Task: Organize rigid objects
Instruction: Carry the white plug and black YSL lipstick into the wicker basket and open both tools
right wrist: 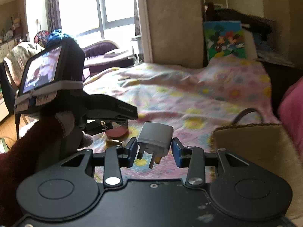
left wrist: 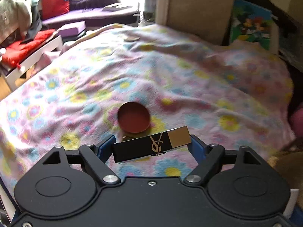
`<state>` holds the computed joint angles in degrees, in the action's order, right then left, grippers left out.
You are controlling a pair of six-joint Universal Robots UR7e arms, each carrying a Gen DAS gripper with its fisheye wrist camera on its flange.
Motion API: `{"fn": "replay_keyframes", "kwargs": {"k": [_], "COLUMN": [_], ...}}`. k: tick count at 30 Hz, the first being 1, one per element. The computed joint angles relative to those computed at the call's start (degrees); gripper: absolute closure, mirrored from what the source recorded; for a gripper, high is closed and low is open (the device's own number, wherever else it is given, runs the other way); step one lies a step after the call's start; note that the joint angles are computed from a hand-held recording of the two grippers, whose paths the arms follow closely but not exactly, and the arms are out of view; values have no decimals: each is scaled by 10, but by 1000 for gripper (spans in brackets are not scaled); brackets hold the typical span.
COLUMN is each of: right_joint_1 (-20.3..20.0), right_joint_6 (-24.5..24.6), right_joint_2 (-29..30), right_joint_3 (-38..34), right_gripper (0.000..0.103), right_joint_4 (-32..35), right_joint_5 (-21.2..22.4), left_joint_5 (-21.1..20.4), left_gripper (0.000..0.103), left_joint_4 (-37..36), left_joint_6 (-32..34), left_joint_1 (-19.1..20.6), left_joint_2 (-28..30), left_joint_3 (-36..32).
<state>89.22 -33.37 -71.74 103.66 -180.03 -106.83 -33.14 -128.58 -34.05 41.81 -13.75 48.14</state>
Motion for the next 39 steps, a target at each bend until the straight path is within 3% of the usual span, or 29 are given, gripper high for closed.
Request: {"fn": "replay_keyframes", "kwargs": {"k": [8,18,23,28,39], "right_joint_1": [-22,-69,-81,-81,-75], "right_joint_6": [19,44,59,54,54], "right_joint_2": [-85,-141,-147,-148,-133], "right_joint_3": [30,65,64,65,53], "right_gripper": [64,64,64,64,64], "right_joint_4": [0,8,23,19,21], "right_joint_5": [-43,-100,-90,-77,-86], "left_joint_5": [-56,-137,-149,-142,-169], "left_gripper": [25,25,25,25,25], "left_joint_4": [-8,76,136,164,255], "left_joint_6": [57,114,120,117,95], "left_joint_1": [-37,-66,-71,-73,-64], "left_joint_2": [17,99,149,169,217], "left_joint_3": [-22,-163,-257,-293,-392]}}
